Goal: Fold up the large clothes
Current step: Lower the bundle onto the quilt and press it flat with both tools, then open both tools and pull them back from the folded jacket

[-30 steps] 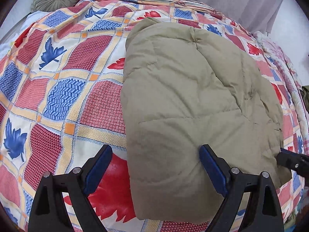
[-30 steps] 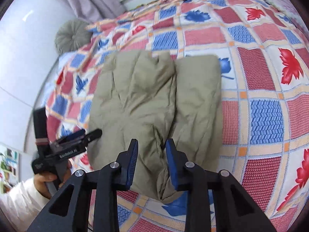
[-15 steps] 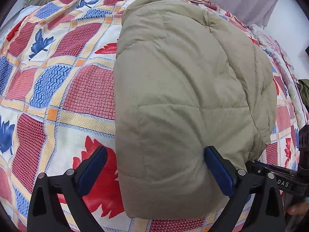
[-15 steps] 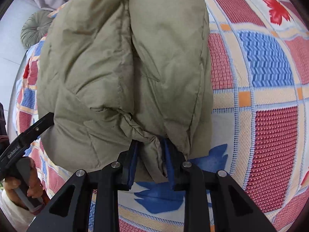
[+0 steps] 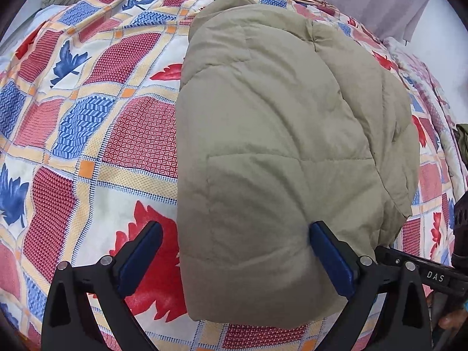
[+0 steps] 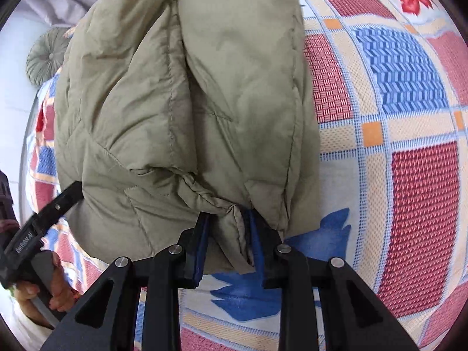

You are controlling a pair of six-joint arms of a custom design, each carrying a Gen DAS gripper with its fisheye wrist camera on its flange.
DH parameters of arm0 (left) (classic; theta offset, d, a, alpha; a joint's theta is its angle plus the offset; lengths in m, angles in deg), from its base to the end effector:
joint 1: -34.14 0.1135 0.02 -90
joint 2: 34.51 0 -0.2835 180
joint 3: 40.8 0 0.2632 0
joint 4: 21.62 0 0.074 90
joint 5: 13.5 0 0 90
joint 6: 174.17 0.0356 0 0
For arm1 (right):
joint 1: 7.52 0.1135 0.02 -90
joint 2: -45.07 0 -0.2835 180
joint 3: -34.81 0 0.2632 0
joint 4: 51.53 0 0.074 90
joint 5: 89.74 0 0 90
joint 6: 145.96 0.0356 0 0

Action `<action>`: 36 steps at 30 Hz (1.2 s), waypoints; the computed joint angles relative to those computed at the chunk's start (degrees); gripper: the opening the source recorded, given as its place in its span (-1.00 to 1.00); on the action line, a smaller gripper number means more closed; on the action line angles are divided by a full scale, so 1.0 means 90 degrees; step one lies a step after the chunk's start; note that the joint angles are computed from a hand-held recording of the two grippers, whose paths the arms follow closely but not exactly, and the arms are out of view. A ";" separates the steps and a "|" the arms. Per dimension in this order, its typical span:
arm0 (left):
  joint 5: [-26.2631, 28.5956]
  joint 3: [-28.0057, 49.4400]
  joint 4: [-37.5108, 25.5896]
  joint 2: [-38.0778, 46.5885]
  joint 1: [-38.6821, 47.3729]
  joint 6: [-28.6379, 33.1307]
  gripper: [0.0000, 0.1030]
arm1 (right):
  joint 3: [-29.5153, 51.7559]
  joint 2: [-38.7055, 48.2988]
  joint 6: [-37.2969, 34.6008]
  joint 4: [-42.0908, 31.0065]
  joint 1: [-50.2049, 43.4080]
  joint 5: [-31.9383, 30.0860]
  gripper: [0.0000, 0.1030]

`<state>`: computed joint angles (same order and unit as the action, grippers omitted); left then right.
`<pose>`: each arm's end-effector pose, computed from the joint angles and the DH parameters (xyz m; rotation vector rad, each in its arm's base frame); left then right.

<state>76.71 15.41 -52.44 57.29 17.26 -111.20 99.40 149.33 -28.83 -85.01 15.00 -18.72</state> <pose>0.2744 -0.0834 0.1432 -0.2425 2.7420 -0.2196 0.2945 0.1346 0.1172 0.0456 2.9491 0.6307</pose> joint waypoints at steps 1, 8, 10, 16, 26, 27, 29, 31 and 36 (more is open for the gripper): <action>-0.0016 0.0005 -0.0032 -0.0011 0.0000 0.0002 0.97 | -0.0012 -0.0052 0.0007 -0.0024 -0.0024 -0.0038 -0.40; -0.0036 0.0090 -0.0295 -0.0089 0.0038 0.0090 0.97 | 0.0065 -0.0392 -0.0123 -0.0441 -0.0173 -0.0205 -0.38; -0.0030 0.0133 -0.0422 -0.0135 0.0058 0.0124 0.97 | 0.0080 -0.0510 -0.0086 -0.0524 -0.0215 -0.0271 -0.29; 0.0050 0.0110 -0.0652 -0.0312 0.0132 0.0060 0.97 | 0.0075 -0.0853 0.0055 -0.0730 -0.0163 -0.0245 -0.18; -0.0345 0.0027 -0.0886 -0.0638 0.0069 -0.0027 0.98 | 0.0333 -0.1349 0.0173 -0.0972 0.0046 0.0104 0.06; -0.0368 0.0030 -0.0946 -0.0678 0.0065 -0.0029 0.98 | 0.0387 -0.1331 0.0161 -0.1038 0.0067 0.0132 0.06; -0.0365 0.0031 -0.1065 -0.0754 0.0064 -0.0004 0.98 | 0.0439 -0.1323 0.0187 -0.1111 0.0125 0.0188 0.06; -0.0413 0.0048 -0.1229 -0.0804 0.0046 0.0009 0.98 | 0.0479 -0.1312 0.0205 -0.1182 0.0204 0.0260 0.07; -0.0644 0.0084 -0.1723 -0.1140 -0.0076 0.0019 0.98 | 0.0528 -0.1404 0.0425 -0.1444 0.0416 0.0600 0.34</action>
